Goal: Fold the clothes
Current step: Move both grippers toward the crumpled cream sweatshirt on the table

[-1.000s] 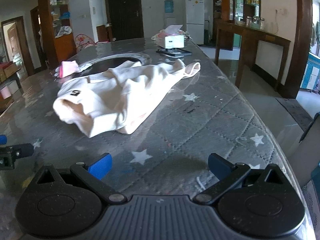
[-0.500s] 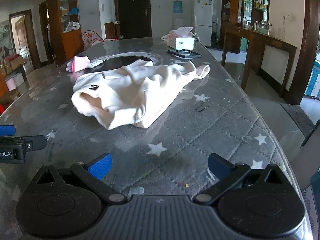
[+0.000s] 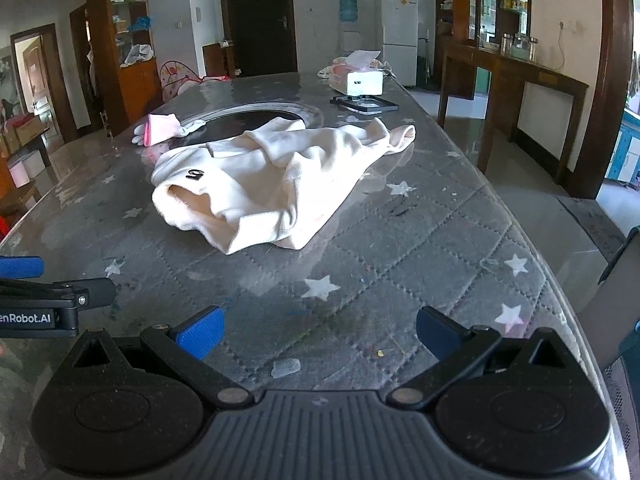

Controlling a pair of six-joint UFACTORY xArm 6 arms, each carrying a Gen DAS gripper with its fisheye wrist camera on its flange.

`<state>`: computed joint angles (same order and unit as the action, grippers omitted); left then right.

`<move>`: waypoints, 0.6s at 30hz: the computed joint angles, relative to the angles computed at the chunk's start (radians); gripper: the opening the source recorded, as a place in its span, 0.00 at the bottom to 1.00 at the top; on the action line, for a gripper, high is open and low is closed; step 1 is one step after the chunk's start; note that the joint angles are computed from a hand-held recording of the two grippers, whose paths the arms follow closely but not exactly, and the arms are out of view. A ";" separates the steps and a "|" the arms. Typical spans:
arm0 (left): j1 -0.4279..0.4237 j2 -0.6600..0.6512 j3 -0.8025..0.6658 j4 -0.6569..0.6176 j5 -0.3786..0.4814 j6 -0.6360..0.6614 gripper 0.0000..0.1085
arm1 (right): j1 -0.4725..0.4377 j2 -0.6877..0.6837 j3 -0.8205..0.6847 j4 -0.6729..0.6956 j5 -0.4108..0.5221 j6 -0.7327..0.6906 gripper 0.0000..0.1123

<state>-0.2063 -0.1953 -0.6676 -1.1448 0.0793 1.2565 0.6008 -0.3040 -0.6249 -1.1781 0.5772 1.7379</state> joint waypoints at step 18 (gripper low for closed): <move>-0.011 0.012 -0.003 0.151 -0.005 -0.114 0.95 | -0.009 0.017 -0.005 0.007 -0.020 -0.005 0.92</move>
